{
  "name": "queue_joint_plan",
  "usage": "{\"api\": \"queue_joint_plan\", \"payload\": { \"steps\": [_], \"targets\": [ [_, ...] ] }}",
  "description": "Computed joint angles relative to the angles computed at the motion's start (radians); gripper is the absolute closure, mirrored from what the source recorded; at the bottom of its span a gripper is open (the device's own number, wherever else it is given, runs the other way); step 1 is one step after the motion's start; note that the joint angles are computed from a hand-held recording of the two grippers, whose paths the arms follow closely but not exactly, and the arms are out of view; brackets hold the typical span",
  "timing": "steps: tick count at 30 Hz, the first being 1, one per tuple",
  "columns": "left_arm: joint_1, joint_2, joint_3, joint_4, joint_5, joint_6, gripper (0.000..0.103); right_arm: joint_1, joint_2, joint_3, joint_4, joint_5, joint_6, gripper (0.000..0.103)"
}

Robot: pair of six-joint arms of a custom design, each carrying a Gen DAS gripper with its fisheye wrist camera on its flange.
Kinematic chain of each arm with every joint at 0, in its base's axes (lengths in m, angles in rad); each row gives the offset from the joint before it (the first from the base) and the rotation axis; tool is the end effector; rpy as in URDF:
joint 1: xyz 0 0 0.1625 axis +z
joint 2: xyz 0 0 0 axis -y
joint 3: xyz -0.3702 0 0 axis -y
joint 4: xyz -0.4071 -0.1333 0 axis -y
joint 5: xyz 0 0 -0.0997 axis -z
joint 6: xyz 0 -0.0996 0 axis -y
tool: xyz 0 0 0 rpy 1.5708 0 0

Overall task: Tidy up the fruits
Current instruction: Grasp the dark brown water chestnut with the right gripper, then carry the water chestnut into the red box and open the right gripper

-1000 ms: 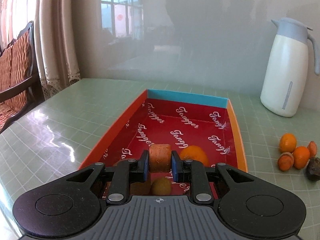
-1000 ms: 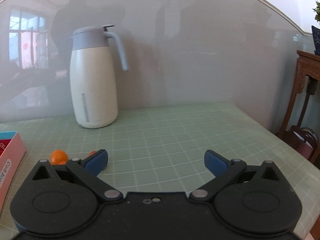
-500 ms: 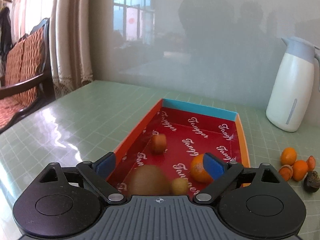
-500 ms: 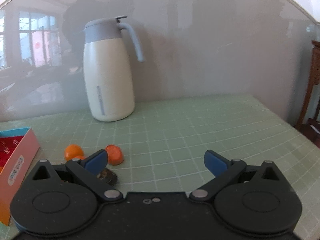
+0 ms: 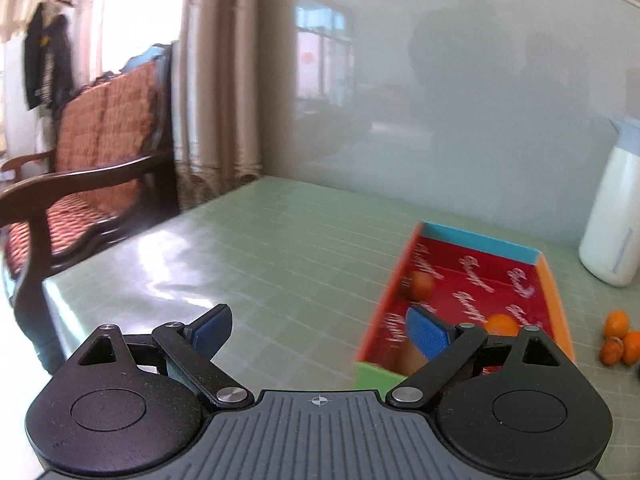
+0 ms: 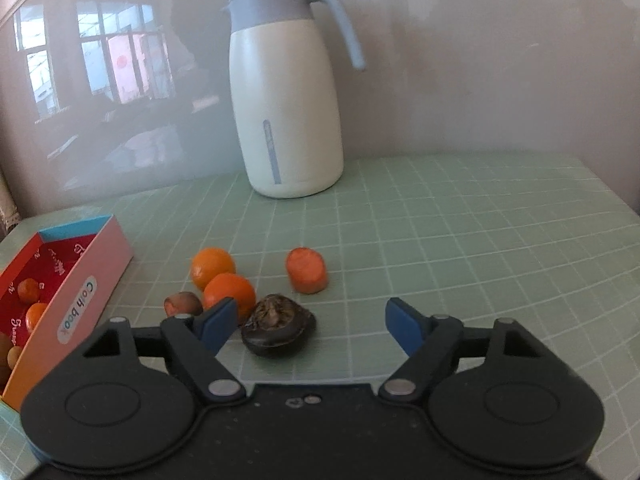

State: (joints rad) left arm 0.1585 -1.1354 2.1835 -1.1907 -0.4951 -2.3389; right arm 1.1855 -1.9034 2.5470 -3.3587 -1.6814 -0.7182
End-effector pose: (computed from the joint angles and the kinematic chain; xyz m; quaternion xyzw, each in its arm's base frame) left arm -0.2877 -0.2697 0.0400 0.0101 0.7305 -0.5381 0.4204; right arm -0.0130 -0.3575 0.3179 0.1096 -0.8328 0.4360 0.3230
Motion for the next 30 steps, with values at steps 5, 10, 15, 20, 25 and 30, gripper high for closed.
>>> {"api": "queue_joint_plan", "payload": {
  "steps": [5,10,15,20,25,30],
  "targets": [
    [-0.028,-0.046,0.026,0.133,-0.069,-0.166,0.01,0.016,0.046,-0.041,0.059,-0.04,0.04,0.035],
    [-0.016,-0.075,0.05,0.145,-0.091,-0.188,0.01,0.019,0.088,-0.077,0.116,-0.055,0.088,0.04],
    [-0.012,-0.093,0.069,0.147,-0.105,-0.197,0.01,0.044,0.137,-0.064,0.033,-0.078,0.054,0.054],
    [-0.014,-0.113,0.081,0.157,-0.122,-0.226,0.01,0.048,0.126,-0.024,-0.068,-0.042,0.022,0.054],
    [-0.021,-0.123,0.091,0.163,-0.133,-0.25,0.01,0.043,0.029,0.031,-0.037,0.116,-0.014,0.054],
    [-0.038,-0.113,0.088,0.191,-0.163,-0.296,0.01,0.105,0.014,0.05,0.079,0.202,-0.075,0.054]
  ]
}}
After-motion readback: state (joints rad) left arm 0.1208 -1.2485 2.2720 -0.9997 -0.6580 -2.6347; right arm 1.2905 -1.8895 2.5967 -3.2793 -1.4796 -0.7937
